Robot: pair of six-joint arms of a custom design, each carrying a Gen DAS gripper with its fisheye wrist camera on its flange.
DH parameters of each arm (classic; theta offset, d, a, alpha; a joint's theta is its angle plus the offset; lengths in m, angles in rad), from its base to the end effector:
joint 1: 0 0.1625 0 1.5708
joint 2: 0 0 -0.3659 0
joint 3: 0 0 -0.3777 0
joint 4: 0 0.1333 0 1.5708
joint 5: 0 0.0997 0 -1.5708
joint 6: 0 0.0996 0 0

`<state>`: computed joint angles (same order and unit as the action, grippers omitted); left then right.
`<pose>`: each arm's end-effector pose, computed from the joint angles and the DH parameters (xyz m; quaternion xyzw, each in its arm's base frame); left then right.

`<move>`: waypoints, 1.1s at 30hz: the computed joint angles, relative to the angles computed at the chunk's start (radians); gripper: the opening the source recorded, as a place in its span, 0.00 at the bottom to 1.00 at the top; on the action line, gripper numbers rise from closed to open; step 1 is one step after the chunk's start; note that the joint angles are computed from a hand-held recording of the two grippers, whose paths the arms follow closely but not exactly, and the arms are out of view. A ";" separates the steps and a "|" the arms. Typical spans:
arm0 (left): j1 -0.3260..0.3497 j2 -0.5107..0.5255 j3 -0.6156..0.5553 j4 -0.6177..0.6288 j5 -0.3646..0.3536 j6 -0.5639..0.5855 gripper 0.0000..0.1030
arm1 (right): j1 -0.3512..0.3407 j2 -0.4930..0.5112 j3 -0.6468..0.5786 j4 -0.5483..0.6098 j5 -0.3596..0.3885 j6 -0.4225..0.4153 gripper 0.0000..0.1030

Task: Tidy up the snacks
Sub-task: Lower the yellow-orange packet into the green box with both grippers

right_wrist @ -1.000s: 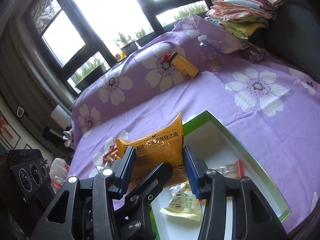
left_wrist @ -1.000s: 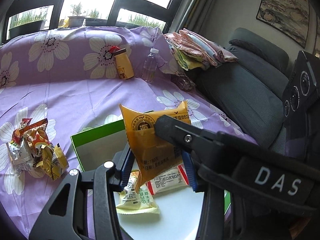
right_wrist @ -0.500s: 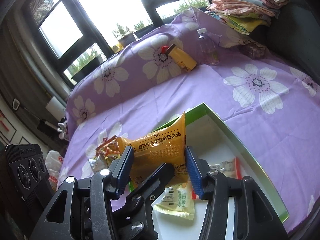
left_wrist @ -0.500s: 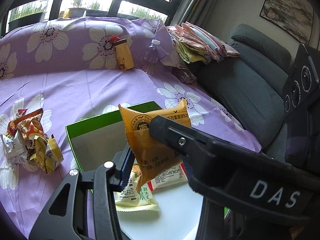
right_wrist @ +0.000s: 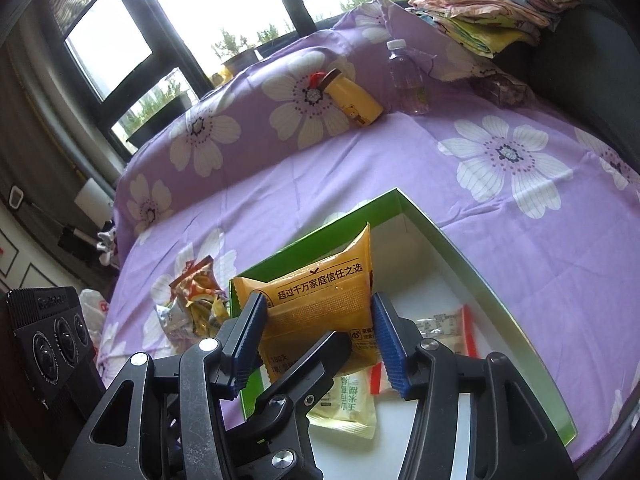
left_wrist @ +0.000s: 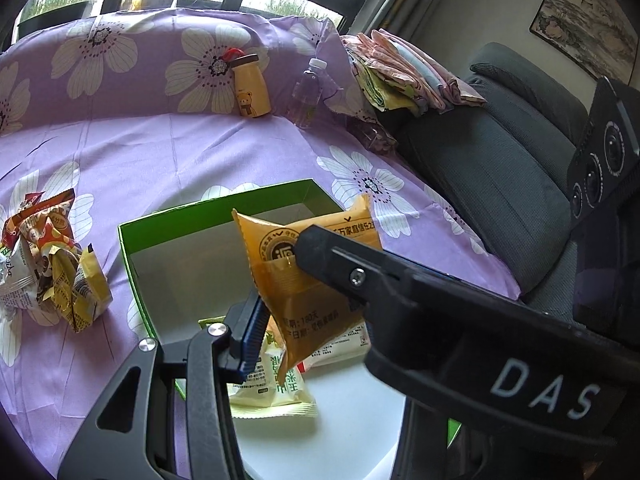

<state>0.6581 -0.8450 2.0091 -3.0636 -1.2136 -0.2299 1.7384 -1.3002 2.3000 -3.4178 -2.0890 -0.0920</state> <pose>-0.3060 -0.4491 0.0332 0.2977 0.9245 -0.2302 0.0604 0.1550 -0.4127 0.2147 0.0096 -0.8874 0.4059 0.2184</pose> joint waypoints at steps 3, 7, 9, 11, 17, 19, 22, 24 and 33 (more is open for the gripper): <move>0.003 0.005 -0.005 0.007 -0.009 -0.001 0.43 | -0.002 -0.001 0.000 0.002 -0.005 0.000 0.55; 0.008 0.011 -0.014 0.020 -0.017 0.004 0.44 | -0.007 -0.006 0.001 0.012 -0.004 0.006 0.55; 0.013 0.015 -0.019 0.028 -0.022 0.004 0.44 | -0.011 -0.007 0.000 0.019 -0.002 0.008 0.55; 0.017 0.019 -0.025 0.036 -0.028 -0.001 0.44 | -0.016 -0.007 -0.002 0.026 -0.002 0.010 0.55; 0.024 0.033 -0.038 0.058 -0.040 -0.010 0.45 | -0.015 0.006 -0.014 0.041 -0.034 0.022 0.55; 0.029 0.036 -0.040 0.062 -0.052 -0.014 0.45 | -0.019 0.006 -0.015 0.044 -0.035 0.022 0.55; 0.038 0.038 -0.047 0.071 -0.069 -0.021 0.45 | -0.021 0.006 -0.017 0.050 -0.040 0.025 0.54; 0.039 0.041 -0.051 0.079 -0.069 -0.024 0.45 | -0.020 0.011 -0.020 0.051 -0.047 0.024 0.54; 0.047 0.048 -0.057 0.091 -0.092 -0.037 0.44 | -0.015 0.028 -0.033 0.060 -0.082 0.028 0.55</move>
